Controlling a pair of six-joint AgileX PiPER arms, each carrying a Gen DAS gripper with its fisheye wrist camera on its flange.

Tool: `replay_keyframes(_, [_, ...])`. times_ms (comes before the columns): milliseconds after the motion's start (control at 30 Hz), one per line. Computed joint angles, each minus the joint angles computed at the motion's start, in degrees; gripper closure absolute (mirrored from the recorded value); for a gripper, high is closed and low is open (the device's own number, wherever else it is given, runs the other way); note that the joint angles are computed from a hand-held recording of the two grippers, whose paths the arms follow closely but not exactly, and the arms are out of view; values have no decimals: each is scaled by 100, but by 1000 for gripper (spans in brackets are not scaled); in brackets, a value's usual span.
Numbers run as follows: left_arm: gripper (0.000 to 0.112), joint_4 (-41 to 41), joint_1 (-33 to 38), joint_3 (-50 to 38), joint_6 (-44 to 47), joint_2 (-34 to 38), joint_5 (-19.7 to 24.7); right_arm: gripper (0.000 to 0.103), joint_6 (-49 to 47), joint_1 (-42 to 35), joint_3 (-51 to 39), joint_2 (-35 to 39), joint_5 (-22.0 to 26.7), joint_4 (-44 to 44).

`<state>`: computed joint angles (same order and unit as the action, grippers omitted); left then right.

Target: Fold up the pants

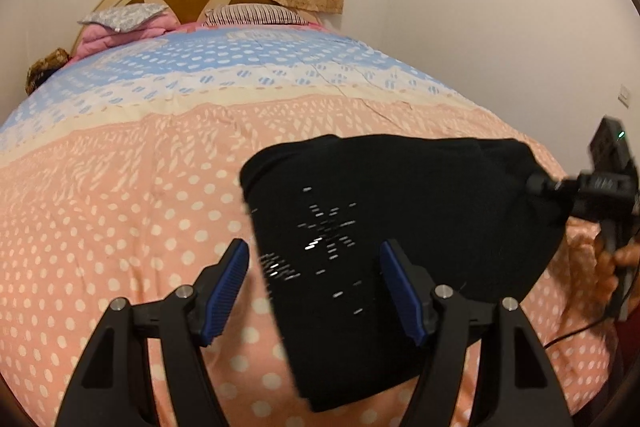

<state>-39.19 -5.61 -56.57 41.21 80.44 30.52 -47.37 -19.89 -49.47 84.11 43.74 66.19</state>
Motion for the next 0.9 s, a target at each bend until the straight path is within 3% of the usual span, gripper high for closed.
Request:
replay_keyframes(100, [40, -206, 80, 82, 219, -49, -4, 70, 542, -22, 321, -781, -603, -397])
replay_keyframes(200, [38, -209, 75, 133, 185, 1, 2, 61, 1980, 439, 565, -1562, -1369, -1815])
replay_keyframes(267, [38, -157, 40, 191, 126, -7, -20, 60, 2898, 740, 834, -2014, -1879, -2746])
replay_keyframes(367, [38, -183, 58, 301, 151, -93, -44, 60, 2844, 753, 1075, -2531, -1688, -2443])
replay_keyframes(433, [38, -208, 97, 339, 149, -151, -28, 60, 2357, 725, 1181, -2551, -1460, -1937])
replay_keyframes(500, [38, -251, 170, 365, 181, -206, 42, 60, 2564, 1038, 1212, -2378, -1537, -2028])
replay_keyframes(633, [38, -188, 260, 449, 161, -354, 57, 60, 3452, 1652, 1196, -1770, -2014, -2898])
replay_keyframes(700, [38, -196, 371, 475, 170, -423, 83, 68, 3910, 1852, 1090, -1650, -2180, -3402])
replay_keyframes(733, [38, -216, 417, 480, 187, -435, 86, 91, 4295, 1951, 951, -1610, -2108, -3975])
replay_keyframes(767, [38, -226, 474, 470, 178, -440, 98, 96, 4679, 2046, 845, -1609, -1991, -4465])
replay_keyframes(900, [38, -272, 653, 396, 205, -430, 102, 96, 5508, 2301, 393, -1728, -1547, -5819])
